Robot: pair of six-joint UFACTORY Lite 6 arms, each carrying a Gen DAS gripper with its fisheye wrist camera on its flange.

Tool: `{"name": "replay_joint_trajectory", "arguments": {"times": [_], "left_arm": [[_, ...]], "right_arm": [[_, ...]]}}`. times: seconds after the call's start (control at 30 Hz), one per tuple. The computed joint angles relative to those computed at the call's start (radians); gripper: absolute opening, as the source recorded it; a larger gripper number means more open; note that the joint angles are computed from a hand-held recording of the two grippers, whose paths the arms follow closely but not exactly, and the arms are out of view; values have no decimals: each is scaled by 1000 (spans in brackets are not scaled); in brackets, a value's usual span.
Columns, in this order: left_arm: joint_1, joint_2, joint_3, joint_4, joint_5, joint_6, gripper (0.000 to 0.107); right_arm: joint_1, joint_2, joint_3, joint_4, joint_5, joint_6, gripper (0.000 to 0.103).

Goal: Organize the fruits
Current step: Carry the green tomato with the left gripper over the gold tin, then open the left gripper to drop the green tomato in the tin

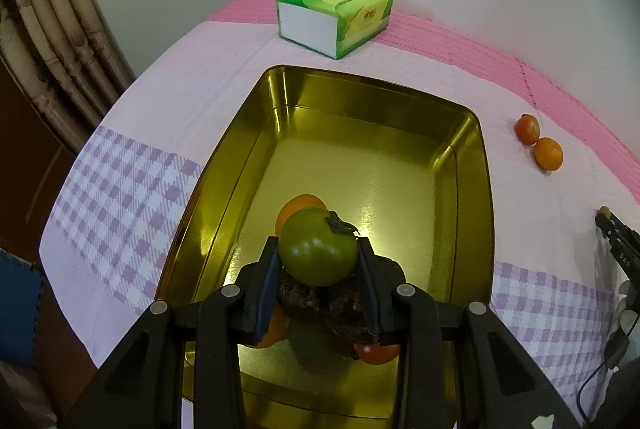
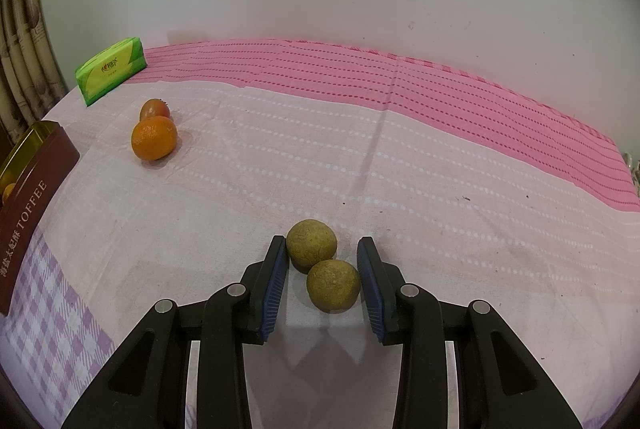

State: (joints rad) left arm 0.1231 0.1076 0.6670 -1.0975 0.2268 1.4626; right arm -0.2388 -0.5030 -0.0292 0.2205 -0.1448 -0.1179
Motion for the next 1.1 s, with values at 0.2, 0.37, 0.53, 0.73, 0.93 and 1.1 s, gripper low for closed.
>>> {"name": "replay_joint_trajectory", "arguments": {"times": [0.2,0.37,0.53,0.73,0.93,1.1], "left_arm": [[5,13,2,-14,-4,19,33],[3,22,6,-8,-6,13,33],[-9,33,9,-3,-23,10,34],[-14,42,14,-3,-28,11,34],[-16,43,12,-19,-31,28,35],[-14,43,13,-16,-29,29,35]], "right_arm": [[-4,-1,-1,-18,0,14,37],[-3,-2,-1,-4,1,0,37],[-2,-3,0,1,3,-4,37],[0,0,1,16,1,-17,37],[-7,0,0,-16,1,8,37],[6,-1,1,39,2,-35,37]]}}
